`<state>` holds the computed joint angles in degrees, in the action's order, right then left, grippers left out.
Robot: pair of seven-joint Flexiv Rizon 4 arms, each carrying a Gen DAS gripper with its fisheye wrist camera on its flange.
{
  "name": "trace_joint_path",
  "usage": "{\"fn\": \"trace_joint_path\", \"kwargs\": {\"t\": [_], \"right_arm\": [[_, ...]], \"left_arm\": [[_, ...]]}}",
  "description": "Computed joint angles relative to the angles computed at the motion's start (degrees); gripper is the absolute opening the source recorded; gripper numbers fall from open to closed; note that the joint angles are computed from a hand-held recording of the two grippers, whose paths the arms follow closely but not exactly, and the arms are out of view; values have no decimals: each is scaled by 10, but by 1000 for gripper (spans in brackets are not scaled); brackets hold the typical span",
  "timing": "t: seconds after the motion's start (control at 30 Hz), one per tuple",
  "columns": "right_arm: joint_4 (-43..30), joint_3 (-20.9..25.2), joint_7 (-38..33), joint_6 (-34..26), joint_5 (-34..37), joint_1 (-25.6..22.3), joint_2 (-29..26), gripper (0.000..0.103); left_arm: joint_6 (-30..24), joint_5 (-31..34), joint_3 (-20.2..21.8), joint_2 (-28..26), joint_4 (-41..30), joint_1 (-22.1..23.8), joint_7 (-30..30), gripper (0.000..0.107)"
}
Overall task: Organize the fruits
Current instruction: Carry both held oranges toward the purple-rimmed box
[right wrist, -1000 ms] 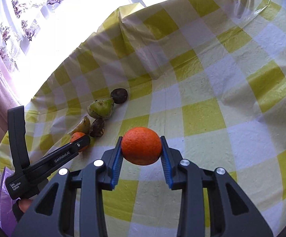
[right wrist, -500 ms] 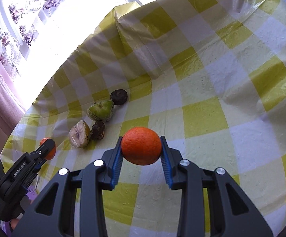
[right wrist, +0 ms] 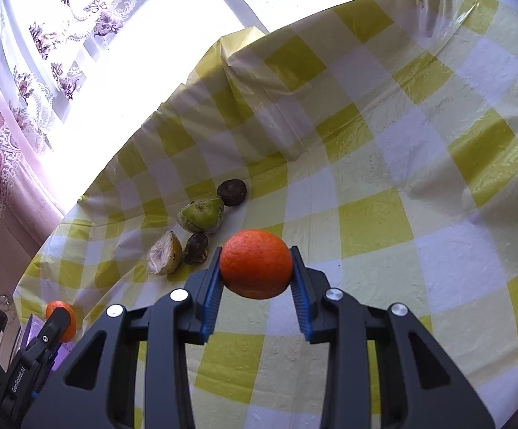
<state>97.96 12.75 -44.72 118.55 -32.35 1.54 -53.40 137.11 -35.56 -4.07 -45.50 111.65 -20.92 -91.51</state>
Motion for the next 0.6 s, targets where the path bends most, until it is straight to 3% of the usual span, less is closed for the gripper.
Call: {"fn": "trace_joint_path", "kwargs": {"t": [0.13, 0.37, 0.6], "right_arm": [[25, 33, 11, -10, -41, -27, 7, 36], [93, 49, 16, -34, -64, -26, 39, 36], [172, 13, -49, -50, -16, 33, 98, 36]], "left_arm": [[4, -9, 4, 13, 25, -17, 14, 38], [-16, -57, 12, 39, 63, -58, 78, 38], [-61, -85, 12, 81, 122, -75, 98, 38]]}}
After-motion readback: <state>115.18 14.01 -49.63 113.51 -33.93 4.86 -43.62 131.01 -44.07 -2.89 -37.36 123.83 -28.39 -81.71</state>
